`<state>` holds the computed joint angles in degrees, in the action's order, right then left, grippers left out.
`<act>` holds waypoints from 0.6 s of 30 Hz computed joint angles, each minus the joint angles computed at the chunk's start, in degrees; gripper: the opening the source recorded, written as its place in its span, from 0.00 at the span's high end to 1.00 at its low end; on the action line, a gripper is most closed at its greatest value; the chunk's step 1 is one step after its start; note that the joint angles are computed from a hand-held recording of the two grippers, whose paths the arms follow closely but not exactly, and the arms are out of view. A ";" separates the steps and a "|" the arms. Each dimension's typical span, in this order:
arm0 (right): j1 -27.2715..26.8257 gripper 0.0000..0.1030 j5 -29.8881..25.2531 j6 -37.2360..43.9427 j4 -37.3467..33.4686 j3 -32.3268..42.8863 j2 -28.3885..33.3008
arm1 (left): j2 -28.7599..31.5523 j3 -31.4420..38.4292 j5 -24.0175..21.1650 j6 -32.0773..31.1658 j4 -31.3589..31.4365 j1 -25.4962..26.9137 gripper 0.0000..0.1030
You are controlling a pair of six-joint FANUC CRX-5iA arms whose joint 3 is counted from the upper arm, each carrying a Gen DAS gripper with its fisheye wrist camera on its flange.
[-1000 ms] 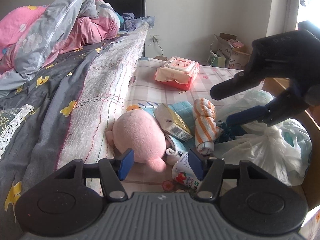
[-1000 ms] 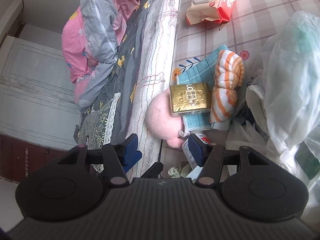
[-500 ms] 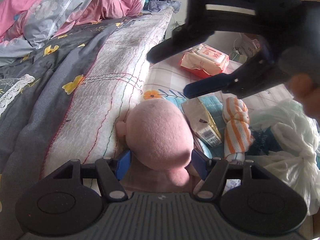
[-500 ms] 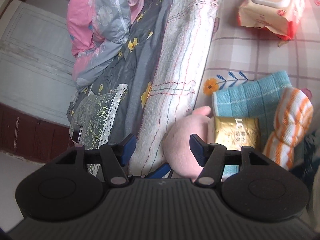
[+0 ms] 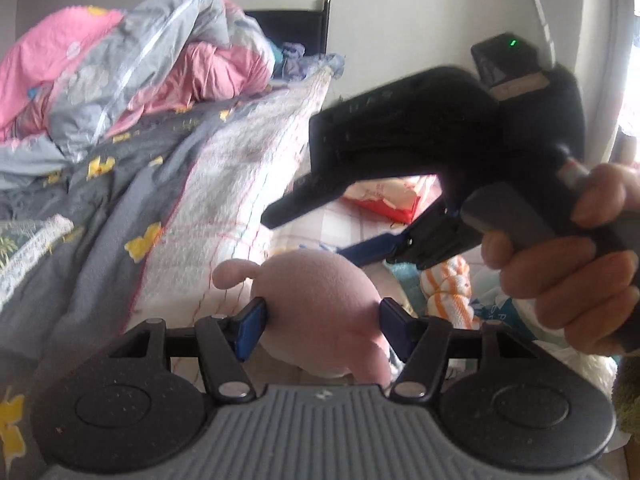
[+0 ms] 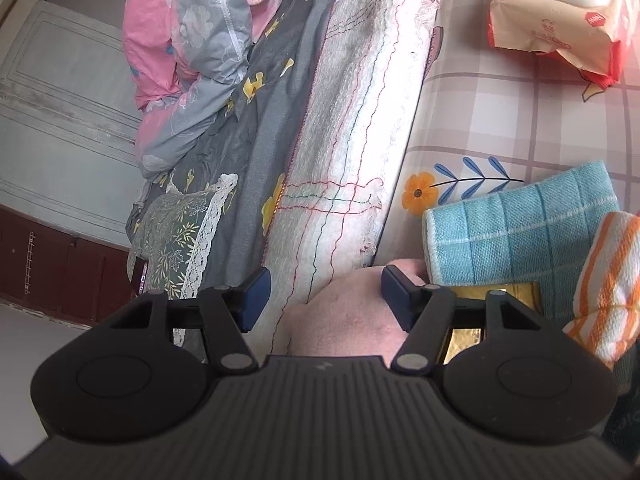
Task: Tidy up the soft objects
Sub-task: 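Grasp the pink plush toy with the right tool and lift it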
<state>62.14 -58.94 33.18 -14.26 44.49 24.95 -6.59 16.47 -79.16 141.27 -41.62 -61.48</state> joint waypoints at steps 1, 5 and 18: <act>-0.18 0.40 1.40 -0.44 -0.88 -1.83 -1.29 | 0.62 1.36 -1.19 -0.70 -2.89 -1.97 0.39; -0.68 0.39 8.11 -0.80 -5.86 -10.30 -7.55 | 2.84 5.60 -4.34 -3.94 -8.13 -7.42 0.42; 6.97 0.39 12.59 -15.34 12.89 -35.51 -27.51 | 3.01 0.58 10.66 -7.40 5.30 -5.34 0.47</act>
